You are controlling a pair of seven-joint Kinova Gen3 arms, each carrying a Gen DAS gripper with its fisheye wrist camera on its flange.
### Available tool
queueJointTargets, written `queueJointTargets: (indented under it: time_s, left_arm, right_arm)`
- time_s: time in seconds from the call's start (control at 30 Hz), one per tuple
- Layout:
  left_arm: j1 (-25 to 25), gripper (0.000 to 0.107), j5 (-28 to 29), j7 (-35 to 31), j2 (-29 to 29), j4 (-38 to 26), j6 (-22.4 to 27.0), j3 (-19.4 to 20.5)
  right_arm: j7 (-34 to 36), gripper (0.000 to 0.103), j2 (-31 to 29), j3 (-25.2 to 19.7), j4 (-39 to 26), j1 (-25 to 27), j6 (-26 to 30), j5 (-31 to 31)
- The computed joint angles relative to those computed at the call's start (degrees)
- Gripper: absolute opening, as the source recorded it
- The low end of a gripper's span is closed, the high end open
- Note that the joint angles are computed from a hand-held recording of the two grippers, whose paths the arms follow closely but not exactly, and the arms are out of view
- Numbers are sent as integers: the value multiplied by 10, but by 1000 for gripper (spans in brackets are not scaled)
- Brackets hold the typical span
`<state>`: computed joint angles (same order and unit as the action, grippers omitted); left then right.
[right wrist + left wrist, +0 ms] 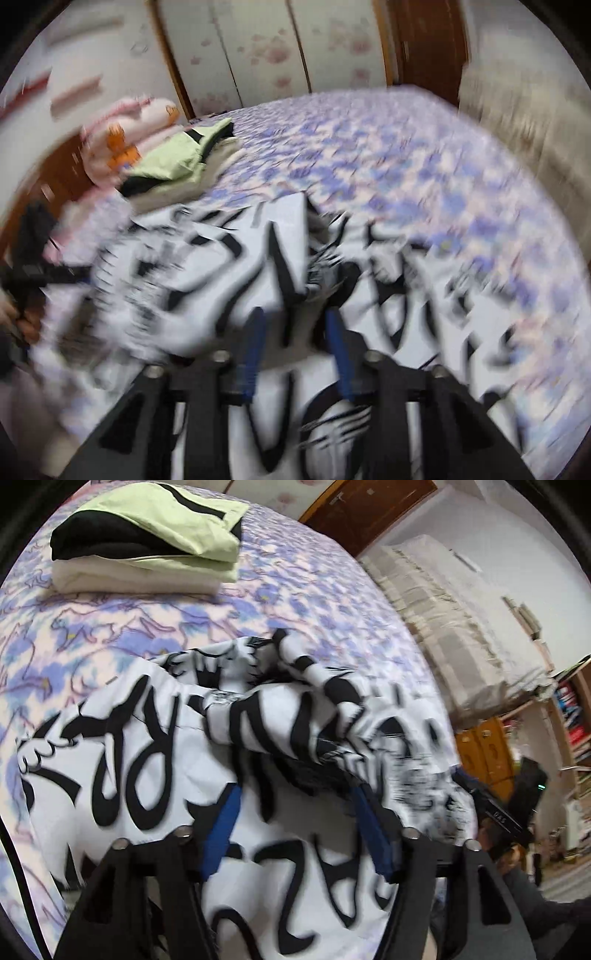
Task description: Fold large clothes
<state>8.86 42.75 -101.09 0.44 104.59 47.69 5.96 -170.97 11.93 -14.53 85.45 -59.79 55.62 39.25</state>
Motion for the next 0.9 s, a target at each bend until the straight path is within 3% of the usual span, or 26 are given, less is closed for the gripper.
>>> queueJointTargets:
  time_s: [0.03, 0.13, 0.2, 0.27, 0.5, 0.67, 0.7, 0.73, 0.77, 0.8, 0.83, 0.9]
  left_arm:
    - [-3, 79, 23, -17, -5, 7, 4, -3]
    - [-11, 87, 89, -59, -17, 17, 28, -15]
    - [-13, 87, 117, -72, -3, 8, 44, -16]
    - [-16, 87, 131, -72, 13, 0, 60, -13]
    - [-28, 87, 160, -50, 78, -28, 57, 5]
    - [-43, 85, 134, -2, 132, -67, 28, 38]
    - [-39, 72, 126, 7, 135, -71, 17, 38]
    - [-24, 42, 110, 21, 136, -78, 7, 28]
    - [1, 26, 87, 35, 137, -90, 1, 7]
    - [16, 9, 63, 52, 140, -103, 5, -4]
    - [22, 8, 40, 72, 138, -110, 1, -4]
    - [13, 6, 8, 94, 124, -111, -17, 20]
  right_arm:
    - [-14, 52, -12, -11, 11, 17, -23, -16]
    - [-56, 64, -37, -60, 40, 83, -93, -43]
    - [-73, 69, -44, -44, 57, 85, -138, -61]
    - [-71, 69, -44, -7, 65, 70, -172, -96]
    - [12, 69, -3, -3, 59, 125, -218, -244]
    - [28, 69, 28, 28, 54, 127, -251, -277]
    - [30, 68, 31, 33, 53, 126, -255, -280]
    - [29, 59, 37, 41, 46, 121, -251, -275]
    - [37, 50, 44, 49, 30, 114, -237, -266]
    - [55, 27, 50, 46, 15, 116, -223, -264]
    - [77, 7, 54, 44, 2, 119, -215, -264]
    - [94, 6, 52, 49, -15, 111, -210, -255]
